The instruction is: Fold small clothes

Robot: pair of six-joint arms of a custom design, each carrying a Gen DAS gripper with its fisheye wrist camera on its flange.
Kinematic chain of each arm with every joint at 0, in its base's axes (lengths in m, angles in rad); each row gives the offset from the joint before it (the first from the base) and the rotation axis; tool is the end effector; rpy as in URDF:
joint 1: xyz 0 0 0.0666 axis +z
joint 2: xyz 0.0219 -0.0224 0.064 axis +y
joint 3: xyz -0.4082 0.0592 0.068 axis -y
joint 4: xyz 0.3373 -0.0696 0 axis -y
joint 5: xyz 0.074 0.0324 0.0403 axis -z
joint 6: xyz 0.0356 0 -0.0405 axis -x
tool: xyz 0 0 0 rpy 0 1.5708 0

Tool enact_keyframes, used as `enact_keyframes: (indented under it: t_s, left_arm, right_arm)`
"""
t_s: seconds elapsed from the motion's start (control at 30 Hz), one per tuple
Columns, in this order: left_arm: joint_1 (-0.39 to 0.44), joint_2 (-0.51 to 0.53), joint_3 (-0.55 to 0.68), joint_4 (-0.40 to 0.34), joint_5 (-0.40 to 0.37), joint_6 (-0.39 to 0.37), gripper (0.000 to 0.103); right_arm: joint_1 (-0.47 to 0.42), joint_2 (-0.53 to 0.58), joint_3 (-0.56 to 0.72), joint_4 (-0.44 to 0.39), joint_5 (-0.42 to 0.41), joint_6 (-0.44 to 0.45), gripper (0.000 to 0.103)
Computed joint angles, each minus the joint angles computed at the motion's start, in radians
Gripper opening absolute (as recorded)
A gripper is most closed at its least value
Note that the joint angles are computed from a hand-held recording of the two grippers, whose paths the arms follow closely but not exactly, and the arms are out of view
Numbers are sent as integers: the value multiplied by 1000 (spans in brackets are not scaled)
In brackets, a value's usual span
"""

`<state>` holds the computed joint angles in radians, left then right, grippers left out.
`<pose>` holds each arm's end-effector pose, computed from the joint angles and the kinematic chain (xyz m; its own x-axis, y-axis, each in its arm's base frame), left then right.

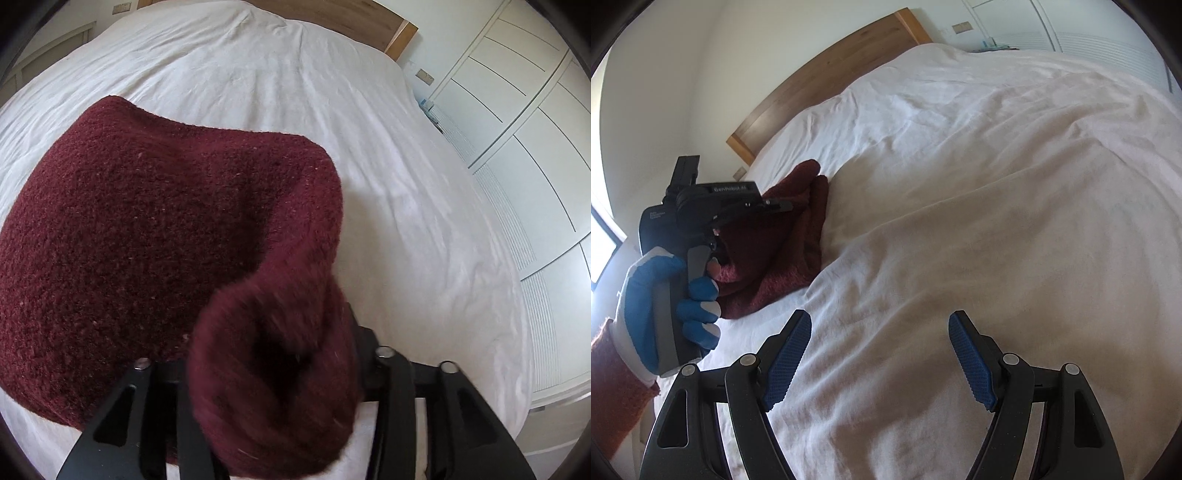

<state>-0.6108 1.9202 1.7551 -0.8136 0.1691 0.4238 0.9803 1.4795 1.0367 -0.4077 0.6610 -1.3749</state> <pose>0.5034 -0.3602 0.3448 -0.8837 0.1239 -0.4513 0.3059 0.8827 -0.3568 0.2548 0.3401 0.3219 -0.5035 0.6395 -0.5810 0.3267 0.7634 0.5572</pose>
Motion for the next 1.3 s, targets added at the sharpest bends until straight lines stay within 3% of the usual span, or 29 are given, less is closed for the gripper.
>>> enact_keyframes:
  t_s: [0.23,0.37,0.67,0.8,1.03,1.17,1.3]
  left_arm:
    - [-37,28,27,-2,28,-10,52]
    - [-31,10,-17,20,106,-5,54]
    - [37,-42,-40,20,265,-120,55]
    - [90,-90,-79,24,275,-228,55]
    - [177,-133,-104,15,210,-359,55]
    - [219,-104,-55,-15,188,-419,55]
    - [261,-89,-69,-26,209,-453,55]
  right_arm:
    - [4,9,26,-49,1,-3,78]
    - [4,16,47,-85,-3,-6,78]
    - [9,47,155,-218,-10,55,78]
    - [-2,82,240,-254,-20,132,78]
    - [-62,186,471,-243,-61,392,78]
    - [-113,294,655,-243,-135,553,78]
    - [-158,392,787,-303,-207,612,78]
